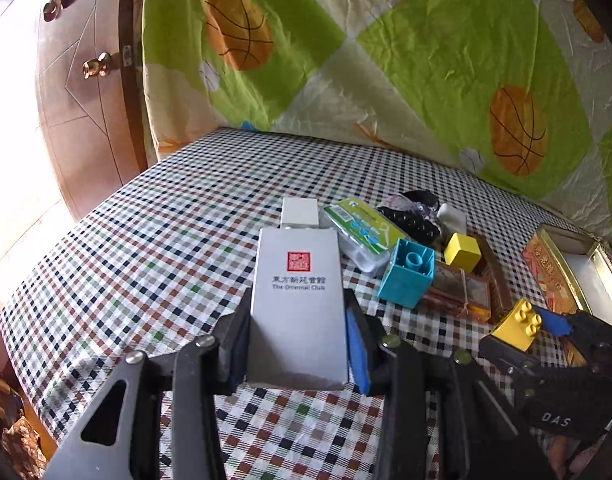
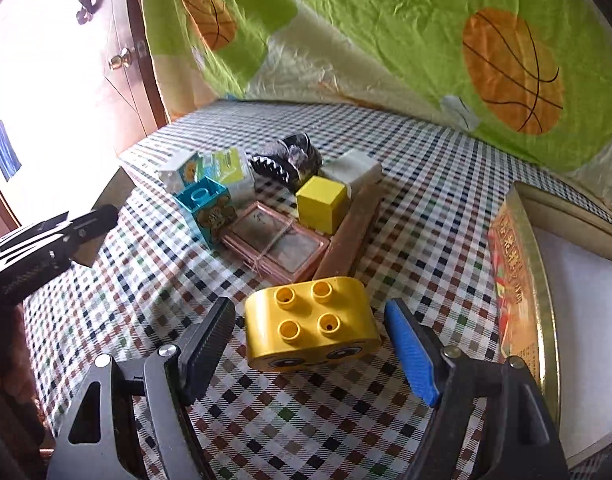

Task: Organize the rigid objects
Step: 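Carry the white box and yellow brick into the gold tin and release both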

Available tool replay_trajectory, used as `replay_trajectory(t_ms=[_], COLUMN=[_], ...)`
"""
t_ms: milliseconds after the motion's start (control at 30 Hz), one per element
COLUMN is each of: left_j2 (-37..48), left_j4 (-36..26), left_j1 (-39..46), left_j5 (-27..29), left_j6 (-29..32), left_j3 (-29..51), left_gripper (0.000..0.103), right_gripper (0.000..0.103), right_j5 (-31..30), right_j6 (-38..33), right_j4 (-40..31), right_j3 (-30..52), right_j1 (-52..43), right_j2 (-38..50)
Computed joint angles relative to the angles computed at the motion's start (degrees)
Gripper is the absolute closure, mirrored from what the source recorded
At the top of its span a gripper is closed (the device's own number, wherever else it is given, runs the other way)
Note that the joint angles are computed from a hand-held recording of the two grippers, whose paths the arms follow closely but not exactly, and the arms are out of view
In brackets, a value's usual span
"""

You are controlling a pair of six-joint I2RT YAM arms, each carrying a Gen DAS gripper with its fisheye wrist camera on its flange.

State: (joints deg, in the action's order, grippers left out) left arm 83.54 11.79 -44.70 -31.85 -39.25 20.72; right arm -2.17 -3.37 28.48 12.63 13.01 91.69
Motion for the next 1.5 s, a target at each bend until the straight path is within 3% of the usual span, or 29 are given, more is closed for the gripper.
replay_trajectory(t_ms=[233, 400, 467, 600, 700, 767, 833, 1033, 1167, 1433, 1500], left_j2=[-0.7, -2.0, -2.3, -1.8, 0.1, 2.2, 4.9, 14.0, 20.7, 33.9, 36.5], left_j4=[-1.5, -4.5, -5.5, -7.6, -7.9, -7.3, -6.2, -1.0, 0.6, 0.6, 1.3], left_j1=[-1.6, -4.2, -5.4, -10.1, -13.7, -16.0, -18.3, -21.9, -23.4, -25.8, -26.2], left_j5=[-0.8, -3.6, -4.7, -8.0, -9.6, -10.4, -11.3, -9.5, -9.5, -6.5, -5.5], left_j6=[-2.1, -4.5, -4.7, -4.4, -3.2, -1.5, 0.9, 7.5, 11.8, 16.2, 17.4], left_j3=[-0.7, -0.5, 0.3, 3.9, 7.9, 11.1, 14.5, 25.0, 33.1, 48.3, 51.1], left_gripper=[0.063, 0.063, 0.063, 0.063, 0.063, 0.063, 0.063, 0.063, 0.063, 0.063, 0.063], right_gripper=[0.035, 0.035, 0.035, 0.035, 0.035, 0.035, 0.035, 0.035, 0.035, 0.035, 0.035], right_j5=[-2.1, -17.3, -19.8, -29.4, -32.2, -34.9, -40.3, -45.8, -45.0, -37.6, -34.1], right_j6=[-1.2, -3.3, -3.2, -5.3, -8.9, -11.6, -15.3, -18.4, -17.7, -9.7, -11.1], right_j4=[-2.5, 0.8, 0.4, -11.2, -21.1, -22.6, -23.3, -10.4, -2.0, 24.0, 25.5], right_j3=[-0.2, -7.6, -10.3, -12.1, -11.6, -11.3, -9.6, -3.3, -0.6, -0.9, -0.5], right_j1=[-2.1, -14.3, -17.5, -30.6, -40.4, -47.7, -58.0, -76.0, -81.4, -83.1, -81.7], right_j2=[-2.0, -14.2, -21.3, -40.1, -52.6, -55.1, -53.8, -35.3, -25.8, -6.2, -4.0])
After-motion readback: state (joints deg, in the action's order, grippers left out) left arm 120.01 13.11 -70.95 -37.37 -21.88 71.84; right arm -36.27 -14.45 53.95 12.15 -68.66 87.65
